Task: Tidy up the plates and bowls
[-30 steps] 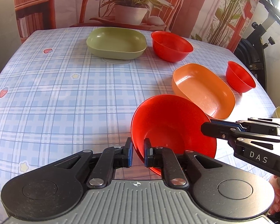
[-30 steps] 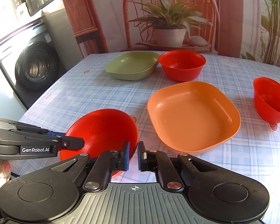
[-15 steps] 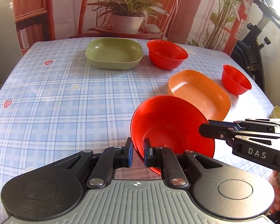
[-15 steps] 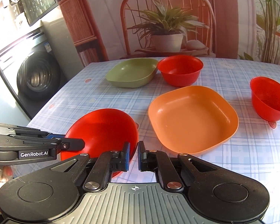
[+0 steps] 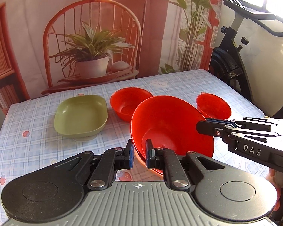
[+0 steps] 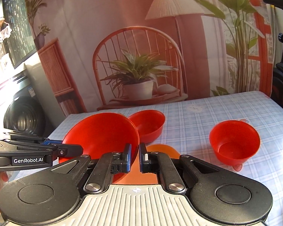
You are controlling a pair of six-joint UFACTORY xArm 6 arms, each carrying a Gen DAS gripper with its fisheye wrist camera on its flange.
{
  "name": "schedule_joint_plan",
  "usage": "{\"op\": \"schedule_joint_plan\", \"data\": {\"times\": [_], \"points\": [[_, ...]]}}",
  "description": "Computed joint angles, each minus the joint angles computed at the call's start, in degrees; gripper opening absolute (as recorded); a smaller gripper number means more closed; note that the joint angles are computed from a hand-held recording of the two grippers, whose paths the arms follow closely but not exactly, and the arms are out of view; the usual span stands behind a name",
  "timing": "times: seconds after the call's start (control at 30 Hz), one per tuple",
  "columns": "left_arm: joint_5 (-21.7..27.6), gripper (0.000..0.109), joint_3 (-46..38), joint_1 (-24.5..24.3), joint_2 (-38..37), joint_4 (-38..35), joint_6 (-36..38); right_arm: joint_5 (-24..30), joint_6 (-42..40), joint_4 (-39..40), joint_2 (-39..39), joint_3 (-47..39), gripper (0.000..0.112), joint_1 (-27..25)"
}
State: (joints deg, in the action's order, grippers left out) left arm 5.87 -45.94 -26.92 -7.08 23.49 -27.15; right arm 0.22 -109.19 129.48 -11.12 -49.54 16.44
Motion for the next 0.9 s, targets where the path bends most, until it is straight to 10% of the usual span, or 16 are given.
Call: {"op": "schedule_joint_plan", "data": {"times": [0.63, 0.9], "points": [[6.9, 0.013, -35.8, -11.0, 31.2, -31.8, 33.3, 7.9, -11.8, 13.7, 6.6, -2.3, 0.008, -22.5], [14.9, 0.013, -50.0, -12.5, 42.1, -22.9, 26.0, 10.1, -9.9, 15.1, 11.6, -4.0, 0.008, -26.4]]}}
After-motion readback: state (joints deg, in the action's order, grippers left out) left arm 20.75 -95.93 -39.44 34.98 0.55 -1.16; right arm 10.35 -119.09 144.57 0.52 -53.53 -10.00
